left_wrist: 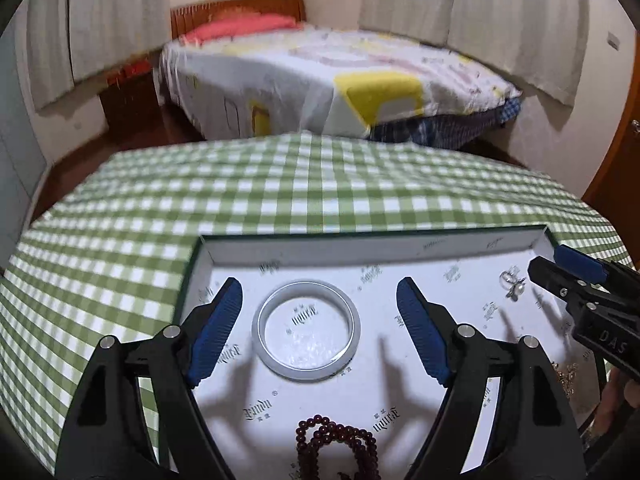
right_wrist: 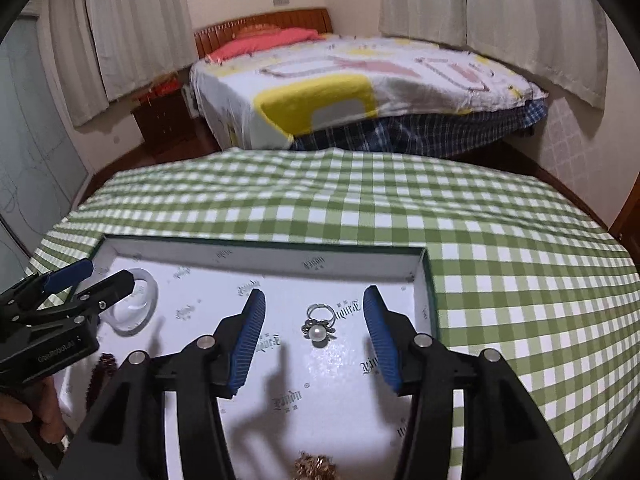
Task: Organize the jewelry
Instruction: 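Withdraw the left tool toward the pearl strand while the right tool moves to the gold brooch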
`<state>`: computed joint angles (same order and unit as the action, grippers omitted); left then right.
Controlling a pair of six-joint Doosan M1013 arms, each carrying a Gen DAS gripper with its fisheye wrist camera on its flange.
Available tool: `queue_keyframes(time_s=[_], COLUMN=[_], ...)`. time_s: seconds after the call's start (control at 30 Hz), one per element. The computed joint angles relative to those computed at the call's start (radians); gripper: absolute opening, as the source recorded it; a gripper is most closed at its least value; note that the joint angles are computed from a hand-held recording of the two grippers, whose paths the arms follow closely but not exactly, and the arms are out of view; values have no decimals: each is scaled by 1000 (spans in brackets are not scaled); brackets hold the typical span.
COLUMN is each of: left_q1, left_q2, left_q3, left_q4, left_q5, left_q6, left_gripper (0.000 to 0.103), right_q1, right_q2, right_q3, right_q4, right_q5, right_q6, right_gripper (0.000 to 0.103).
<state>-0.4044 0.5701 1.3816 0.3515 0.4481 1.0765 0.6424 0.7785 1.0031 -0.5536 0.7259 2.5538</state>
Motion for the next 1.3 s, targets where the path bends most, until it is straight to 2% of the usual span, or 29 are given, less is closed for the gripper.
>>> queue_keyframes(time_s=[0.1,0.23,0.33,0.53,0.63,0.7,0.8,0.93,1.17,1.3], left_q1=[-5,-15,-20,-22,-29,-36,-44,-54,-64,-72], left_q2=[-32,-79,-109,-160,-184,-201,-218,-246,-289,-302], left_q3=[45,113,155,224,265,298,325,378,459,490], left_q4=[75,264,371,483,619,758,821,973,1034,1007], left_q5=[-62,-138,-164,-199,-206,-208,-201,-188,-170,-156], left_q6=[-70,-257,-366,-505,-650,-790,-843,-1006,-1130,-1110], left_gripper=[78,78,78,80,84,85,85,85,85,85], right_q1=[15,32,47,82,97,106,120,140,160,161], right_q2=[-32,-75,-107,-138,-151,-155,-161,-170,-182,-181], right_q3=[46,111,159,218,250,267,291,327,377,386], right_q4=[-87,-190,-260,-368,-389,-401,-408,-421,-373,-339], right_q5=[-25,-55,-72,-45,-37,-30,-22,-11,1,0], right_q6=[68,170,251,357,395,420,452,495,518,511], right_gripper=[51,51,51,51,51,51,51,51,51,51])
